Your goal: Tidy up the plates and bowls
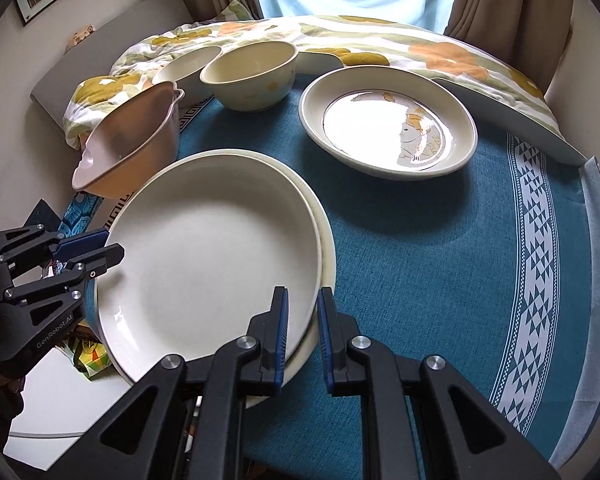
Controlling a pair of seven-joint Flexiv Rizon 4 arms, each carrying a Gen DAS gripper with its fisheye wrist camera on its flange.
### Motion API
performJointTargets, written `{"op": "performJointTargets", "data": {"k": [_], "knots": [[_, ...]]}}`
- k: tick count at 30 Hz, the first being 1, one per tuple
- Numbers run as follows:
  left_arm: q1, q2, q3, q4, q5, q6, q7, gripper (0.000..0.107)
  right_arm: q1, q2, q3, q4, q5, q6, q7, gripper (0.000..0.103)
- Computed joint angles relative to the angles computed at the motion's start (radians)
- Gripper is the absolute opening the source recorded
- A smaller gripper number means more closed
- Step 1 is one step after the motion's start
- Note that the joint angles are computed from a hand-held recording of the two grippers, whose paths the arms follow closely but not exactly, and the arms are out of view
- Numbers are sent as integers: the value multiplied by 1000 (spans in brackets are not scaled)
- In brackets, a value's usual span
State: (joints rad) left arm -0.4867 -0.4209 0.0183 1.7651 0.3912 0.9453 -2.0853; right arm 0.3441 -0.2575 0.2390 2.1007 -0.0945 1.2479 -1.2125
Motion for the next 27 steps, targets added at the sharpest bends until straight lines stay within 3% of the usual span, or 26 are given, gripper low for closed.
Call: {"op": "performJointTargets", "data": {"k": [7,10,12,13,14,19,27], "knots": [[7,17,-7,-9,-19,-13,6,15,-17,13,20,-19,63,-22,10,14],[50,31,-43,16,-109,14,56,15,-9,35,10,-11,67,-6,31,18],[56,42,-45,18,-135,15,69,16,-2,55,-4,5,46,19,64,51],[51,47,-40,12,-128,13,67,16,-4,66,-4,12,50,37,72,84],[50,51,-40,9,-128,14,73,16,-6,76,-4,21,54,61,79,98],[61,48,-49,-16,-150,28,119,16,16,122,-72,83,-102,139,241,98],[74,26,-62,-47,-201,69,211,16,-19,140,-91,106,-194,178,367,98]]}}
